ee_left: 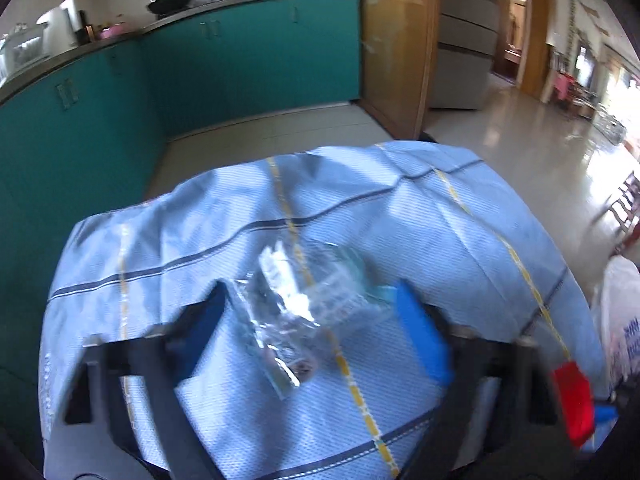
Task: Collect trash
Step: 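Move both tools back to the table and grasp the red packet with the right tool, then grasp the clear plastic wrapper with the left tool while the right tool holds the red packet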
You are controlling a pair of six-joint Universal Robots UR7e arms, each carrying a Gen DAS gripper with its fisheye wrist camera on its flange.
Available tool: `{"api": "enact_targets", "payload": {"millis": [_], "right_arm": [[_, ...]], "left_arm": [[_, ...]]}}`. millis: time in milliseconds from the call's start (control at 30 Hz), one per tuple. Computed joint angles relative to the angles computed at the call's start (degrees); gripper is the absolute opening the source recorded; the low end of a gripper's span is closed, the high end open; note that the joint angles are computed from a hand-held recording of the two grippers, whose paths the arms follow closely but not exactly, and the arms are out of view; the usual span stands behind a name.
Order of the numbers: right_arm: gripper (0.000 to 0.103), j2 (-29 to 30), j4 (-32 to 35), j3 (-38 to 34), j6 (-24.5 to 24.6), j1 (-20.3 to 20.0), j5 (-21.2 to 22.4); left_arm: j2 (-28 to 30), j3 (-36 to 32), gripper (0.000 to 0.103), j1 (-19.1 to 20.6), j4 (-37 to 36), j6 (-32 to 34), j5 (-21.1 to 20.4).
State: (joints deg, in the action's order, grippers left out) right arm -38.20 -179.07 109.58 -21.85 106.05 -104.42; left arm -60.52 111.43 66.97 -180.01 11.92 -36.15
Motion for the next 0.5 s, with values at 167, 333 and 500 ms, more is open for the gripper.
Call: {"api": "enact_targets", "payload": {"millis": [167,333,500], "right_arm": [[0.035,-1.0,-2.1,2.1,-1.2,-0.6,-0.9],[0.036,-2.4,-2.8,4.2,-2.3,-0.2,-0.8],[0.037,-2.9,-3.9,5.0,-3.0,0.6,0.2]], "left_arm": [[-2.8,2.7,0.019,-0.4,2.1,-1.5,-4.4],[-8.8,9.9,0.019,-3.2,8.8,-7.6,-5.5],[-9.8,15.4,0.044,-7.5,1.0,-3.2,0.3]]}}
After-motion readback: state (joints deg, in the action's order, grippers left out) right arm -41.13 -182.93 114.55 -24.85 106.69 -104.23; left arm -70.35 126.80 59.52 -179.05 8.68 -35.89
